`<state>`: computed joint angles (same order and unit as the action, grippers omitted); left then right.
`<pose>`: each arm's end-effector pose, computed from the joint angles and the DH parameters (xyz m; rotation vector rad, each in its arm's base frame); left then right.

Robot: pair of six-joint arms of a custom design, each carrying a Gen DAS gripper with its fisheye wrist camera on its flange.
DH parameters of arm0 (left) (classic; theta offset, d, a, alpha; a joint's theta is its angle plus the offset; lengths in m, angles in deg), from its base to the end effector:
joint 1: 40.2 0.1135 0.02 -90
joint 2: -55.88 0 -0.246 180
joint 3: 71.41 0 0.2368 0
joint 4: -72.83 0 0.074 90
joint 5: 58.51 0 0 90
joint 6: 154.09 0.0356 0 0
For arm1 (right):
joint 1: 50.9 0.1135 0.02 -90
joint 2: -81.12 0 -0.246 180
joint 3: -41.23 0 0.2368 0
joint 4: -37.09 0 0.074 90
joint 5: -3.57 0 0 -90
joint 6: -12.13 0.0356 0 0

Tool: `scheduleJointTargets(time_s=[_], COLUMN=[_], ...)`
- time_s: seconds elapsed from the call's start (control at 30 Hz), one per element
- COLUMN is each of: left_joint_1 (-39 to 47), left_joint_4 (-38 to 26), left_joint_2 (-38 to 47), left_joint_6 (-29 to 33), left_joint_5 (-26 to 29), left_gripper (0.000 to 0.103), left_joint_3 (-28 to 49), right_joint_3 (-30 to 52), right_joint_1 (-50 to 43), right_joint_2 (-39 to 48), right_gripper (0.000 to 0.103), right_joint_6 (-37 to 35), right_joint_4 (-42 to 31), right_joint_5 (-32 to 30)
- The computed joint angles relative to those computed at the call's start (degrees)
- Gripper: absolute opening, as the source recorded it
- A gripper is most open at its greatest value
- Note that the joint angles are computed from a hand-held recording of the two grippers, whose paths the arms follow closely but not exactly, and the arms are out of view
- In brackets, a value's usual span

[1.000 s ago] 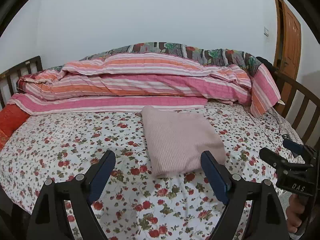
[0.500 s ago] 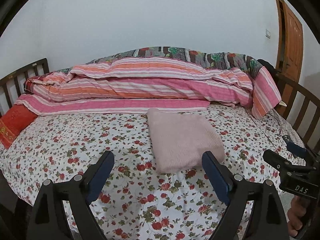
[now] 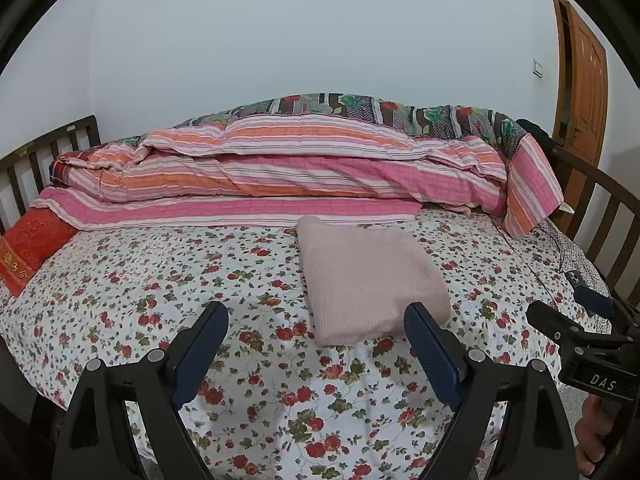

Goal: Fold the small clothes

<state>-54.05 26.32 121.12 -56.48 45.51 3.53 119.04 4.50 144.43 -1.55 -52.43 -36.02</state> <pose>0.2283 -0.0652 0.3118 0.5443 2.1427 -0.3311 0.1156 0.1192 0.2992 0.5417 2.1724 -0.1620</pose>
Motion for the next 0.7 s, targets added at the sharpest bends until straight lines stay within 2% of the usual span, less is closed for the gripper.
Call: scheduleJointTargets(time_s=[0.7], left_joint_1=[0.7], left_joint_4=[-0.4], left_joint_2=[-0.3], left_joint_6=[0.3], left_joint_5=[0.5], left_gripper=[0.089], left_joint_3=[0.0], right_joint_3=[0.7], right_joint_1=[0.7], right_joint_2=[1.1], right_gripper=[0.101], right_joint_6=[0.6], right_joint_4=[-0.1], right_joint_5=[0.0])
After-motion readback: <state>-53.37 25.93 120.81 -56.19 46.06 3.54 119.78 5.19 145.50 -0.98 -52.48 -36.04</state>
